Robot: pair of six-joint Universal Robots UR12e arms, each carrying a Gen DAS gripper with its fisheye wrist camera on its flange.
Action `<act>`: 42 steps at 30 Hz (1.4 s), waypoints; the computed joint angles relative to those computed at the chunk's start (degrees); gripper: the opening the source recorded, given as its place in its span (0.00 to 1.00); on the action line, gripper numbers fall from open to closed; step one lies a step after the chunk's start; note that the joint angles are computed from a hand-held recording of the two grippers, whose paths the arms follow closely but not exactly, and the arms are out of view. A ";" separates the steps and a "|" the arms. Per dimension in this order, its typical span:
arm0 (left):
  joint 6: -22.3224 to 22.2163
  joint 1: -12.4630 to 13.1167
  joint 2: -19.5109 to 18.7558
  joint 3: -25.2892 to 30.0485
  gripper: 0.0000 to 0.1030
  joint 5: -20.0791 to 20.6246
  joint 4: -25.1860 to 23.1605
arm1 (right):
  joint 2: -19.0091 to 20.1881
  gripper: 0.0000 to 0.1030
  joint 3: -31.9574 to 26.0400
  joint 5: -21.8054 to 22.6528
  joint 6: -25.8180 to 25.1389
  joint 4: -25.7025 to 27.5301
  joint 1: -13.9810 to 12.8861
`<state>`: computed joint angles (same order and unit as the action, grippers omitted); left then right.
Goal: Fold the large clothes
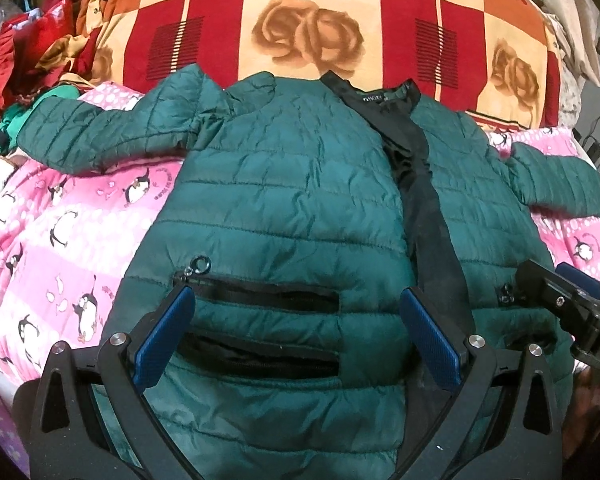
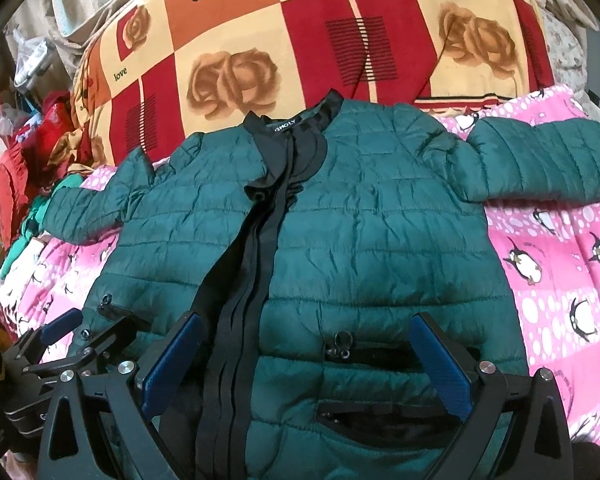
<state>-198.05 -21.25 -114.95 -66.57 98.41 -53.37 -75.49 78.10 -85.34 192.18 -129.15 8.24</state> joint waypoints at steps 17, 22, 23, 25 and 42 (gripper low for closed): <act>-0.13 0.00 -1.80 2.62 0.99 1.66 0.01 | 1.83 0.99 -1.95 -3.13 1.19 -0.79 0.31; -0.04 -0.06 -1.98 2.73 0.99 2.32 0.28 | 1.86 0.99 -1.68 -3.09 1.84 -0.94 0.11; -0.03 -0.06 -2.01 2.74 0.99 2.48 0.29 | 1.88 0.99 -1.65 -3.12 2.10 -1.06 0.07; -0.17 -0.02 -2.15 2.91 0.99 2.81 0.22 | 1.89 0.99 -1.55 -3.18 2.59 -1.32 -0.03; -0.30 0.34 -3.84 5.44 0.99 5.02 0.50 | 3.50 0.99 -3.31 -2.92 2.28 -1.56 -0.13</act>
<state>-198.35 -20.91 -118.79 -61.13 103.43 -52.87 -71.99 74.79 -88.26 194.46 -130.71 8.10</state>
